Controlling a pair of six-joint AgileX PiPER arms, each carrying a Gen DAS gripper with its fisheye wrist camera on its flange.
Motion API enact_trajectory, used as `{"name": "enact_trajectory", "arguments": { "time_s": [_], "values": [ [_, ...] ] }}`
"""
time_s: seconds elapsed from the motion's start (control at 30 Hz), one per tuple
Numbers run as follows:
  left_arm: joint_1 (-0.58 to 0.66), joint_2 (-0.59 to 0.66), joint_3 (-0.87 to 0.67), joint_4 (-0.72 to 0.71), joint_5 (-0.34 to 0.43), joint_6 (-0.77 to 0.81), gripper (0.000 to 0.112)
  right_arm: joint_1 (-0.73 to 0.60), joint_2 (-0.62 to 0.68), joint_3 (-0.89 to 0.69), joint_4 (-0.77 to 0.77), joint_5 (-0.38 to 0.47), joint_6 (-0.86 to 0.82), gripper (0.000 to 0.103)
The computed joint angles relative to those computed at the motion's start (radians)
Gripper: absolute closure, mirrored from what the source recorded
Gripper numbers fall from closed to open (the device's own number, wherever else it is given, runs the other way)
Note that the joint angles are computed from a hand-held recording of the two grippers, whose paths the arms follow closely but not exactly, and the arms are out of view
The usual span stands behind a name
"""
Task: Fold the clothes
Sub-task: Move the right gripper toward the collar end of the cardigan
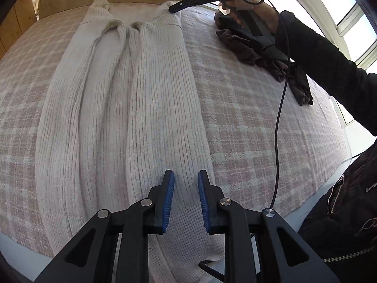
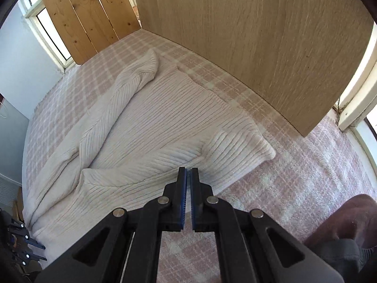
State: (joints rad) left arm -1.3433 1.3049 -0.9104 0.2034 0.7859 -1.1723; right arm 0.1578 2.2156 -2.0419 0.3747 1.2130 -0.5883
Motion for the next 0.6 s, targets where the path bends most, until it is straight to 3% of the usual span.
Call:
{"name": "enact_trajectory", "arguments": {
  "time_s": [0.07, 0.13, 0.23, 0.33, 0.47, 0.6],
  "values": [
    [0.021, -0.019, 0.027, -0.026, -0.040, -0.002, 0.092, -0.013, 0.016, -0.006, 0.036, 0.000, -0.015, 0.101],
    [0.011, -0.032, 0.014, -0.008, -0.006, -0.018, 0.092, -0.022, -0.039, 0.052, 0.057, -0.020, -0.027, 0.101],
    [-0.044, -0.070, -0.023, 0.051, 0.093, -0.066, 0.092, -0.040, -0.154, 0.170, 0.117, -0.060, -0.062, 0.100],
    [-0.075, -0.153, -0.064, 0.070, 0.245, -0.041, 0.092, -0.029, -0.253, 0.247, 0.149, -0.050, -0.078, 0.099],
    [0.032, -0.272, -0.077, -0.003, 0.381, 0.192, 0.092, 0.023, -0.292, 0.230, 0.133, -0.027, -0.011, 0.098],
    [0.316, -0.342, -0.086, -0.141, 0.401, 0.592, 0.092, 0.096, -0.296, 0.183, 0.055, -0.041, 0.108, 0.098]
  ]
}}
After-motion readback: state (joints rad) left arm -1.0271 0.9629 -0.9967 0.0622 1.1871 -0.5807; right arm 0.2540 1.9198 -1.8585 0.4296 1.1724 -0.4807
